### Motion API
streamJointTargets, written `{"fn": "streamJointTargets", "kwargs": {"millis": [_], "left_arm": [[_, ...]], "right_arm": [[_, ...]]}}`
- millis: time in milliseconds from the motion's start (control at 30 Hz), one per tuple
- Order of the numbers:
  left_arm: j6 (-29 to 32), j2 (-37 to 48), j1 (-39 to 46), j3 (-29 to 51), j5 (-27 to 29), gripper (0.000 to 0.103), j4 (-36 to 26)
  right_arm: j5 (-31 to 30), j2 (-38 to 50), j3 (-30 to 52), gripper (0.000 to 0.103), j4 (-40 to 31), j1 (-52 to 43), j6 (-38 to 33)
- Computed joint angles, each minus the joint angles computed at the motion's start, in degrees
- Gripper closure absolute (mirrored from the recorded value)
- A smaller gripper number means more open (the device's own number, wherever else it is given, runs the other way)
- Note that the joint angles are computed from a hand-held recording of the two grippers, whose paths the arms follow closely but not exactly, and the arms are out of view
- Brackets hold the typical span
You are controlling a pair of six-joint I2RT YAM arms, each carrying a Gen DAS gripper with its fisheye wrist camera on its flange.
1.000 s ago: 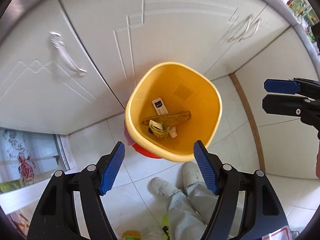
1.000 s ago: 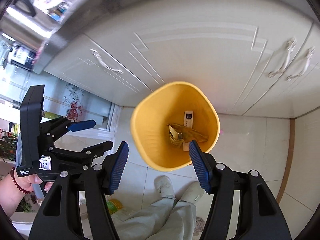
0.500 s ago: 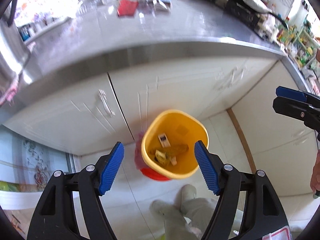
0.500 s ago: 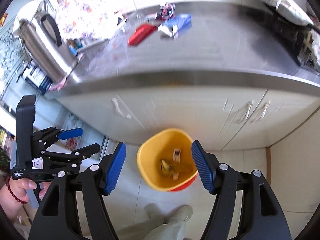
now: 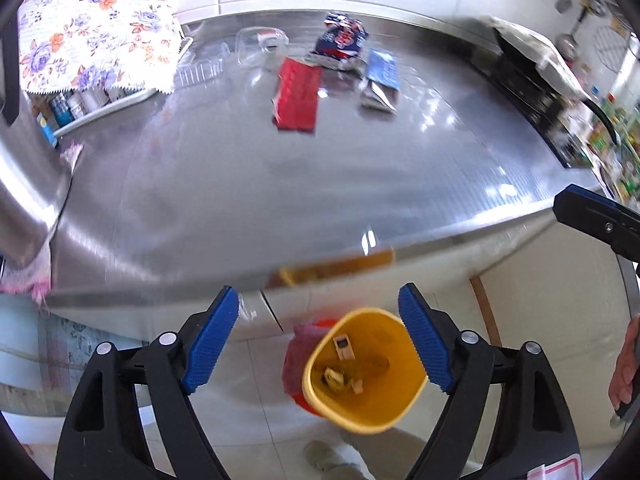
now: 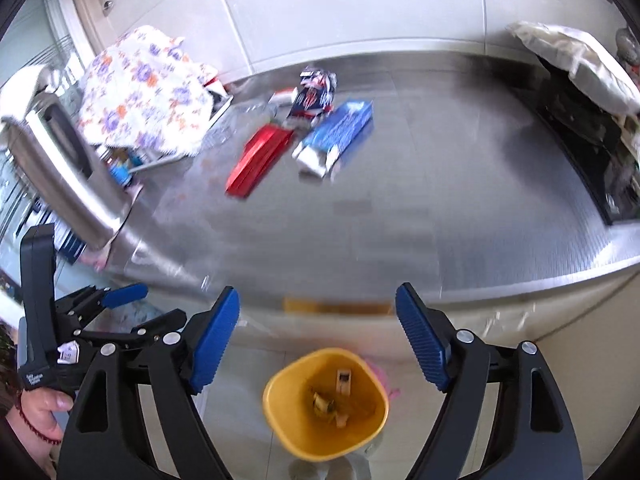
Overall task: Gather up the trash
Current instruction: 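Grasp the red wrapper with the left tool while the right tool grasps the blue toothpaste box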
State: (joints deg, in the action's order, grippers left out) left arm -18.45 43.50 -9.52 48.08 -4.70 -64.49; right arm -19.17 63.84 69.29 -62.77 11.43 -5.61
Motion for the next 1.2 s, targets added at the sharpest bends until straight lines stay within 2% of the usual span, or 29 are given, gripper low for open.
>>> {"fn": "streamJointTargets", "kwargs": {"millis": [400,667,1100,1200], "left_arm": [[7.67,23.30,11.82,8.14,3.71,0.021,13.53],[14.79,35.70,14.16,14.95,5.43,0.023,19.68],[21.77,43.49,14.68,19.70,6.48,0.022,26.21],[22.26,44.46,14.93,20.49,6.74,0.027,27.04]], "right_arm": [[5.28,23.91,14.44,0.021,10.73,5.99,6.55],[12.00,37.72,26.32,0.021,11.44,9.19,12.35],[21.41,54.04,43.15,0.021,6.83,13.49,17.03],[22.43,55.67,44.12,0.025,6.44,14.10,16.78]]}}
